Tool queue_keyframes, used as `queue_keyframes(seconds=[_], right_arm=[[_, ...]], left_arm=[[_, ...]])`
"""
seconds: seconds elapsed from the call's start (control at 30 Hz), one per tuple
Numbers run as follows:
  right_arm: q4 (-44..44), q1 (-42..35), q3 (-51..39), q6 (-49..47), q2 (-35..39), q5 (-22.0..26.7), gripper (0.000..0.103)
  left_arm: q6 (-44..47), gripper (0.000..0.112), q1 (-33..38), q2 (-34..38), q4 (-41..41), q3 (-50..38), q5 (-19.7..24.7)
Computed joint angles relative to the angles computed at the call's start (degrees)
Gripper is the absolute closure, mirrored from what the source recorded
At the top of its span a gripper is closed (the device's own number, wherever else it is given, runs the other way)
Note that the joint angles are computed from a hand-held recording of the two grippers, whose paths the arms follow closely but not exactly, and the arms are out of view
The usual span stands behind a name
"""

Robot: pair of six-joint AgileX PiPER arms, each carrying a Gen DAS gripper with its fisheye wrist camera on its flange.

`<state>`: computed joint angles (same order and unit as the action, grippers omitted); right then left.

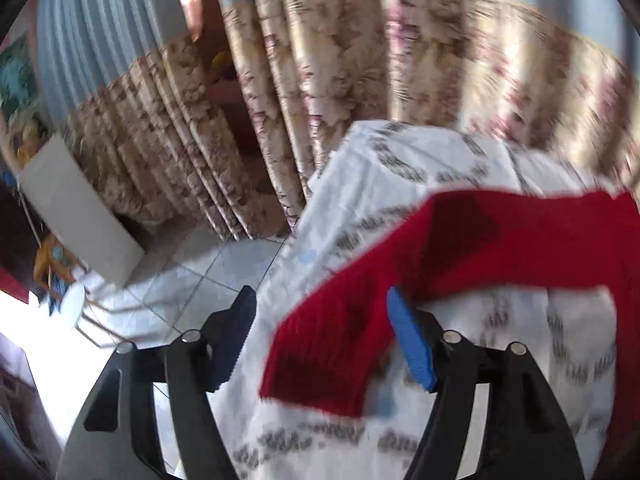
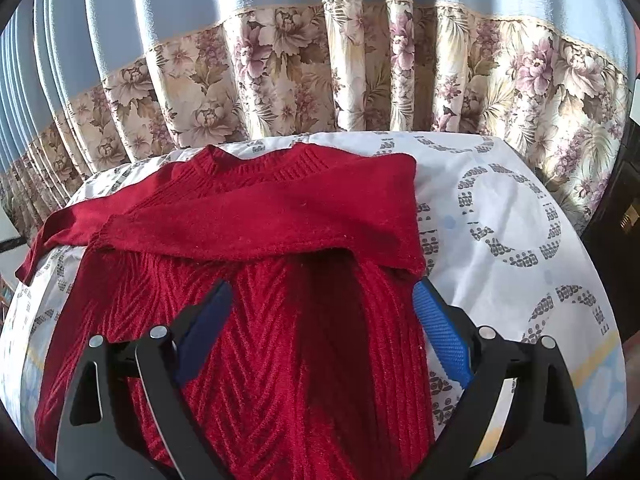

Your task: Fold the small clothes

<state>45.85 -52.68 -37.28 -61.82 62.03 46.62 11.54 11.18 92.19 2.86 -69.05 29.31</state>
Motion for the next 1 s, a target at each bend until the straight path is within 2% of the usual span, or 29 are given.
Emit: queue_keyframes(seconds=[0.13,0.27,0.3,0.37,0.47,0.53,0.6,0.67,0.73,0.87,1.0], right_arm=[[0.21,0.82,0.36,0.20,0.54,-0.29,0.011],[-0.02,2.27,0.78,0.58,-0.27,-0.18,0.011],[-0.09,2.30,0.79,0.56,-0.45,0.04,0.011],[-0.19,2.17,0.83,0.49,-0.78,0.21,0.011],[-0.12,1.40,0.49,0.48,-0.62,0.19,0.010],[0.28,0.31,0.26,-0.09,-0.24,0.59,0.009],[0.39,-0.23,0.17,-0.36,-0.02,0.83,0.009],[0.51,-0.37,0.17,-0.47,0.06,0.74,0.009],[0.84,-0.61,0.18,-0.91,0.13,1.00,0.009],[1.56,-0.12,0.49,-1.51,0.21,0.76,0.009],[2.24,1.08,0.63,-1.39,1.03,-0.08,0.009]], left_arm=[[-3.94,0.040,-2.34,-4.74,5.64,7.97,-4.00],[-14.67,0.038,-3.67,-2.99,16.35,10.64,-5.08],[-15.43,0.038,-3.40,-2.09,16.92,10.60,-5.02],[-11.04,0.039,-1.68,-0.22,11.41,9.55,-4.46],[-5.47,0.053,0.69,0.79,3.45,8.48,-3.65],[-6.25,0.066,0.66,0.66,4.13,8.41,-3.78],[-5.18,0.088,0.90,-0.03,2.38,8.52,-3.87],[-3.65,0.103,1.03,-0.96,0.13,8.57,-3.65],[0.39,0.105,1.21,-2.41,-5.77,8.33,-2.22],[3.56,0.105,-2.64,-7.46,-12.57,8.69,1.43],[6.45,0.105,-11.01,-9.89,-22.14,6.15,7.70]])
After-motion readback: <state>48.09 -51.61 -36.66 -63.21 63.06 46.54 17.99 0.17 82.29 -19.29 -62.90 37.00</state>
